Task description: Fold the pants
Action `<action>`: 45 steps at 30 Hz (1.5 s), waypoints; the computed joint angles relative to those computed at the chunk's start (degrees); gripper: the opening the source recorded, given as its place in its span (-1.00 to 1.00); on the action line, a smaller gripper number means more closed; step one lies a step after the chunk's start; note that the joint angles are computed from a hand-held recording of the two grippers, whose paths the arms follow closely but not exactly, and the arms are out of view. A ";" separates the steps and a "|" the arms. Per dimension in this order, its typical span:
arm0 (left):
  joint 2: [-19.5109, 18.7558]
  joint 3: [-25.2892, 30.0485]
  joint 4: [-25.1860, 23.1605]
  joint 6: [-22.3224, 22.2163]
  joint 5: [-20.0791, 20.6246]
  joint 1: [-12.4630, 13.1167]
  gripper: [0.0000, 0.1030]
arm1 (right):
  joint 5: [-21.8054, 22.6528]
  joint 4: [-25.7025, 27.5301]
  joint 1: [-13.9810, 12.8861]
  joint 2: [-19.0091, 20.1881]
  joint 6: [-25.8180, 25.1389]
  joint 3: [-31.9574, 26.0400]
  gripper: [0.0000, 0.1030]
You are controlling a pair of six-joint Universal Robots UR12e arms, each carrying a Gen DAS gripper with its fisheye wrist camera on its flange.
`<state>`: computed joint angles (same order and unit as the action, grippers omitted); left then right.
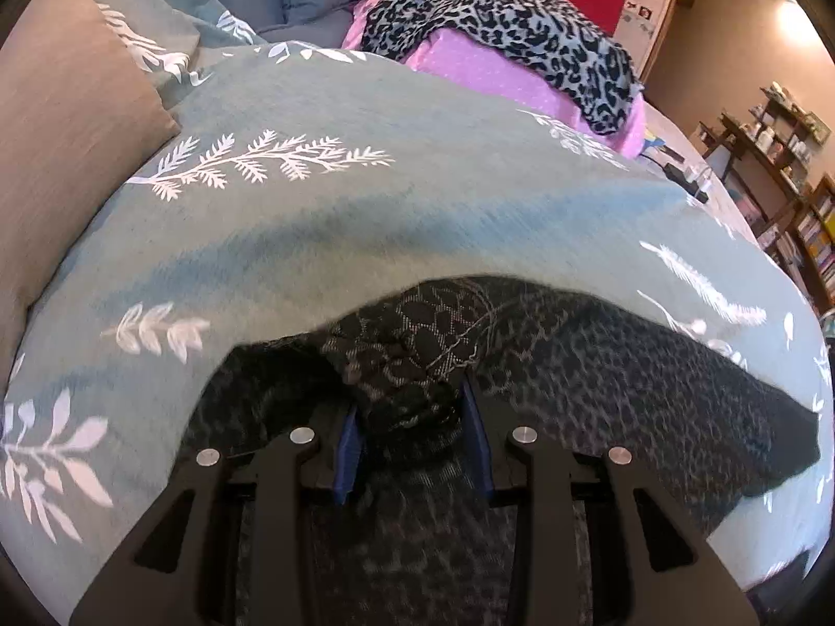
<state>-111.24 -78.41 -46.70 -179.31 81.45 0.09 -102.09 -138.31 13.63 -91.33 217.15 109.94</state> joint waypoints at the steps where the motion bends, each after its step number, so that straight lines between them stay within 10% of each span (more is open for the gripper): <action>1: 0.72 -1.09 0.86 0.33 0.26 -0.12 -0.33 | 0.06 -0.03 -0.06 -0.02 -0.02 0.03 0.43; 14: 8.75 -12.23 3.70 3.96 1.04 -0.19 -0.26 | 0.49 -0.85 -0.08 -0.56 0.39 0.75 0.43; 23: 12.62 -16.61 -0.63 3.83 -1.80 0.35 0.14 | 1.02 -1.76 -0.03 -1.24 0.79 1.57 0.43; 35: 8.19 -12.28 -1.35 -15.94 -17.74 2.57 0.44 | 0.34 -1.71 -0.18 -2.72 2.43 2.69 0.43; 45: 6.05 -11.74 4.17 -33.36 -17.43 2.99 0.40 | 0.01 -1.88 -0.56 -3.10 2.86 3.25 0.43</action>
